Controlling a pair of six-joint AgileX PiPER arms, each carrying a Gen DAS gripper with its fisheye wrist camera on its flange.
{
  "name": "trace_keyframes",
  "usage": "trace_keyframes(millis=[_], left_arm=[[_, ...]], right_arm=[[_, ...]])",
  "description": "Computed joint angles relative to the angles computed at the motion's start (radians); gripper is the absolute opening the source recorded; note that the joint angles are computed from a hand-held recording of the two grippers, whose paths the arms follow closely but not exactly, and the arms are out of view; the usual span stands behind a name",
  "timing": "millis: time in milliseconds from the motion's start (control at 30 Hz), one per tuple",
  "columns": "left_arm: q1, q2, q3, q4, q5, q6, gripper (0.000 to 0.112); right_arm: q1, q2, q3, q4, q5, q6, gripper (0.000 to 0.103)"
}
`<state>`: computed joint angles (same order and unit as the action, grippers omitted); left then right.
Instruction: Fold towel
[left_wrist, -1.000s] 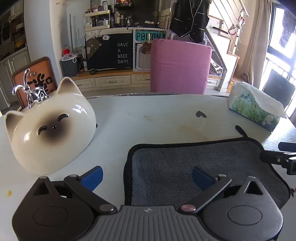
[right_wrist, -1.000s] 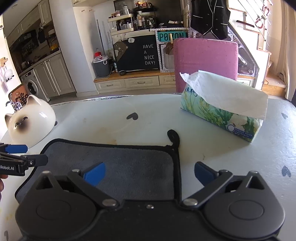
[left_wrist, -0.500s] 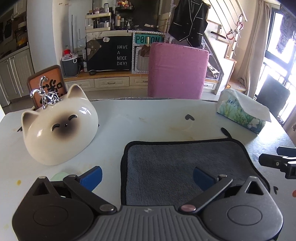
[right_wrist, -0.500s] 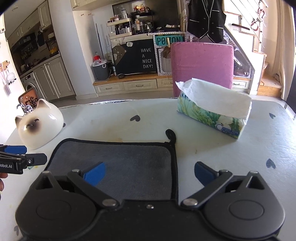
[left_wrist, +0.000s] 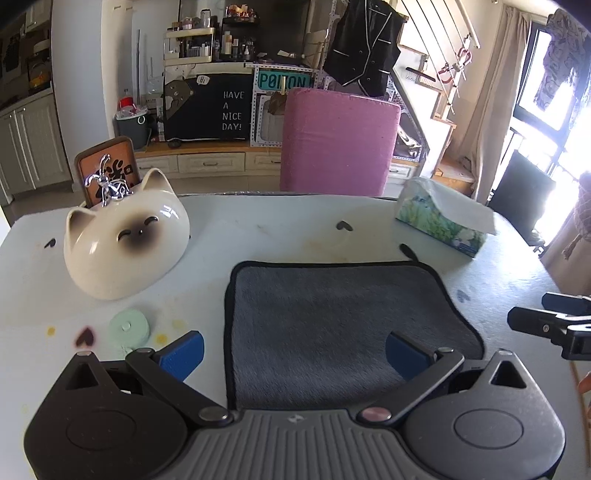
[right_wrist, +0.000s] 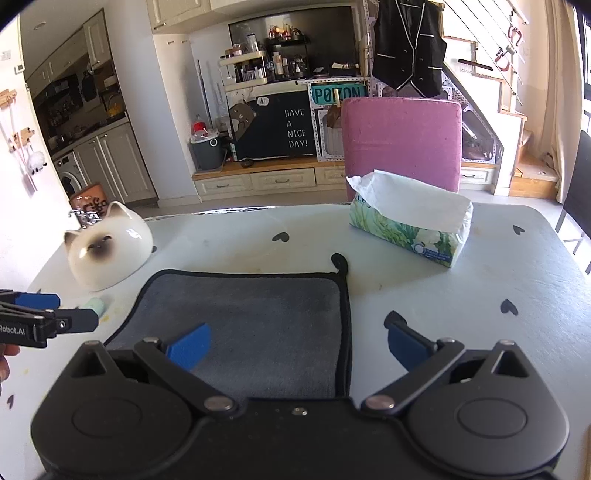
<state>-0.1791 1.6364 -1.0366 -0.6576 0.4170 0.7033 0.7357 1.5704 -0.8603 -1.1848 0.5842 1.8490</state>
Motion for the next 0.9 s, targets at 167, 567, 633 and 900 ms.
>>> trace_keyframes(millis=[167, 567, 633, 900], left_arm=[[0.009, -0.083, 0.054, -0.02, 0.032, 0.017, 0.103], [0.042, -0.275, 0.187, -0.085, 0.102, 0.108, 0.103], [0.052, -0.308, 0.209, -0.1, 0.113, 0.126, 0.103], [0.106, -0.435, 0.295, -0.167, 0.177, 0.21, 0.103]], right_arm=[[0.074, -0.065, 0.036, 0.014, 0.064, 0.022, 0.103], [0.256, -0.186, 0.1, 0.027, 0.207, 0.082, 0.103], [0.292, -0.204, 0.112, 0.027, 0.234, 0.099, 0.103], [0.445, -0.25, 0.134, 0.028, 0.356, 0.16, 0.103]])
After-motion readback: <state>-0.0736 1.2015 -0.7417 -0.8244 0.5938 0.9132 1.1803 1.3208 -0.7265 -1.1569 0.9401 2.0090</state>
